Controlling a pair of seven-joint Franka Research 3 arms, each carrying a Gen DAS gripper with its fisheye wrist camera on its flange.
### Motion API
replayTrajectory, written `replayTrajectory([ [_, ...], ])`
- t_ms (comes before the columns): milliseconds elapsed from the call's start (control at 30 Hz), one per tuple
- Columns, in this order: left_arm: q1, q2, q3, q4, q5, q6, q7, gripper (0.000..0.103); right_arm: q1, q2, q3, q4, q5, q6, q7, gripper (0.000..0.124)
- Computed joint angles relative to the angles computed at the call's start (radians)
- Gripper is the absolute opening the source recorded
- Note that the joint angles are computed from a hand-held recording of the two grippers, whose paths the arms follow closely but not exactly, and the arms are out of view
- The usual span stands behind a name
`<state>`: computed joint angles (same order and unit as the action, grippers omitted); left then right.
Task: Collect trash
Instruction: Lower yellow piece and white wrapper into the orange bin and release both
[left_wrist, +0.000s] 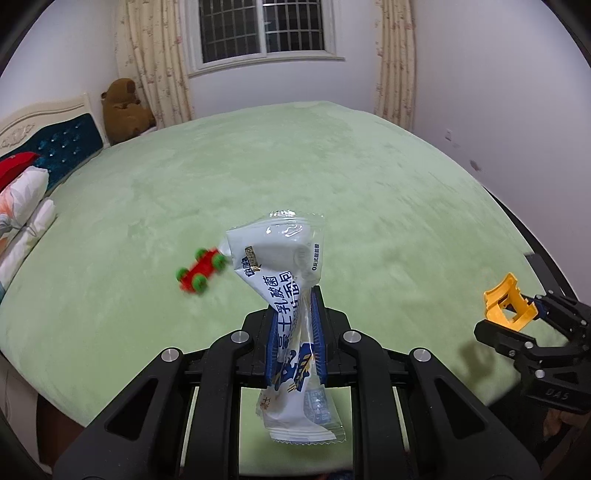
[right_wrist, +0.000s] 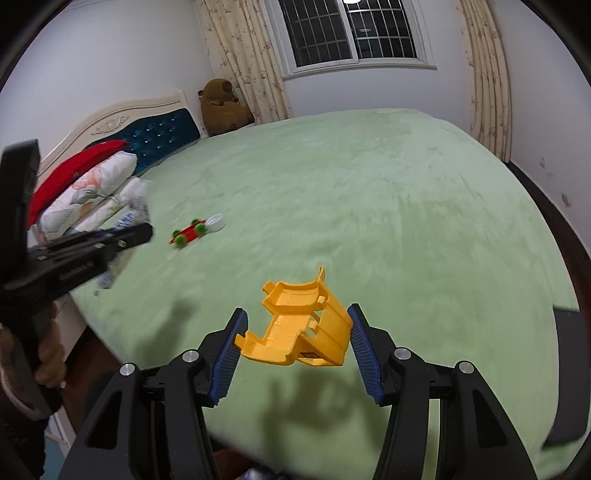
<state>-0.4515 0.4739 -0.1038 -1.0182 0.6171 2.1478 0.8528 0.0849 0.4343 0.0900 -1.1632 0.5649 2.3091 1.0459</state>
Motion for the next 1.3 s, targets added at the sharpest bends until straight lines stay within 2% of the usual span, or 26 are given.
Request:
replayTrajectory([
  [100, -0.007, -0.071, -0.016, -0.127, 0.012, 0.041, -0.021, 0.015, -0.022, -0.105, 0.007, -0.150, 0.049, 0.010, -0.064, 0.055],
  [300, 0.018, -0.204, -0.072, -0.363, -0.006, 0.111, -0.046, 0.015, -0.027, -0.267, -0.017, -0.367, 0.145, -0.038, -0.203, 0.055],
  [467, 0.039, -0.285, -0.121, -0.528, -0.061, 0.107, -0.015, 0.015, -0.006, -0.347, -0.054, -0.483, 0.155, -0.101, -0.291, 0.055],
  [667, 0.058, -0.334, -0.156, -0.655, -0.147, 0.116, 0.027, 0.015, 0.011, -0.368, -0.081, -0.537, 0.099, -0.182, -0.298, 0.055],
  [933, 0.063, -0.302, -0.172, -0.675, -0.259, 0.066, 0.081, 0.015, 0.027, -0.331, -0.083, -0.554, -0.012, -0.276, -0.274, 0.055],
  [1300, 0.063, -0.170, -0.180, -0.602, -0.414, -0.101, 0.183, 0.015, 0.063, -0.216, -0.067, -0.490, -0.179, -0.395, -0.198, 0.055],
])
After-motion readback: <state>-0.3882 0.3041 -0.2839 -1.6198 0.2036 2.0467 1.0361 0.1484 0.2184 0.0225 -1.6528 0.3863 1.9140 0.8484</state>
